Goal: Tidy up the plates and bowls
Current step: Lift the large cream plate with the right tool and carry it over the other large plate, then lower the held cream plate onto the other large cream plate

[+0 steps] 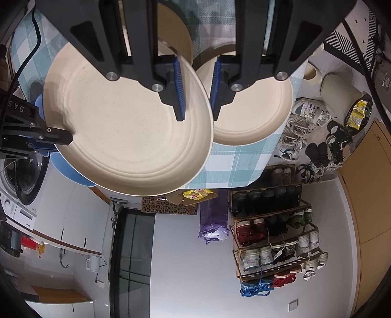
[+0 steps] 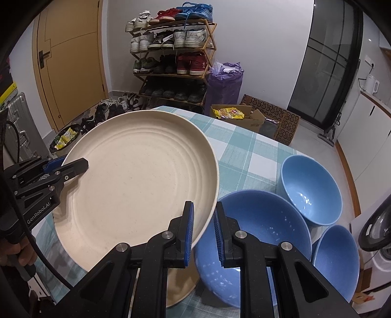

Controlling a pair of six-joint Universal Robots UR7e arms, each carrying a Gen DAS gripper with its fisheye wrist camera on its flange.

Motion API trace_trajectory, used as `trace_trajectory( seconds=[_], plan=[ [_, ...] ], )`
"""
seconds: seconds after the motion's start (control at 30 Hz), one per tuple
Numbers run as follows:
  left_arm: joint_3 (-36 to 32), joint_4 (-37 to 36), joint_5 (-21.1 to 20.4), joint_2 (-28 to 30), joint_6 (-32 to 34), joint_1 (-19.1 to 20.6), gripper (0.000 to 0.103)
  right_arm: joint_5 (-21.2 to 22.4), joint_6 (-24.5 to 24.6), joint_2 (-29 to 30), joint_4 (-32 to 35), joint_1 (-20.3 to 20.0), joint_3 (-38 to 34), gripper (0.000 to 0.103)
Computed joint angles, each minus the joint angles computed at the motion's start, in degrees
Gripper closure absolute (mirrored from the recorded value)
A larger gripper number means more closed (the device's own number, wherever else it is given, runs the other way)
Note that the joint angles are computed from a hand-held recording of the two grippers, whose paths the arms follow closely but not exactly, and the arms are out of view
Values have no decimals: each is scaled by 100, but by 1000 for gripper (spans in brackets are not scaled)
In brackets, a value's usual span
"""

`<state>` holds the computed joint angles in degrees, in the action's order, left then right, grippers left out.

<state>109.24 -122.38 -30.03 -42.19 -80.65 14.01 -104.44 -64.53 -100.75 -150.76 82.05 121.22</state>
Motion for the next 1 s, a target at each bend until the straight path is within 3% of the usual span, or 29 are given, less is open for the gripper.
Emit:
trace_trajectory(
  seconds=[0.7, 1.0],
  plan=[
    [251, 131, -403, 16, -202, -210, 85, 279, -304, -540, 155, -580, 597, 87],
    [468, -220, -555, 33, -193, -222, 85, 309, -342, -674, 203, -757, 767, 87]
  ],
)
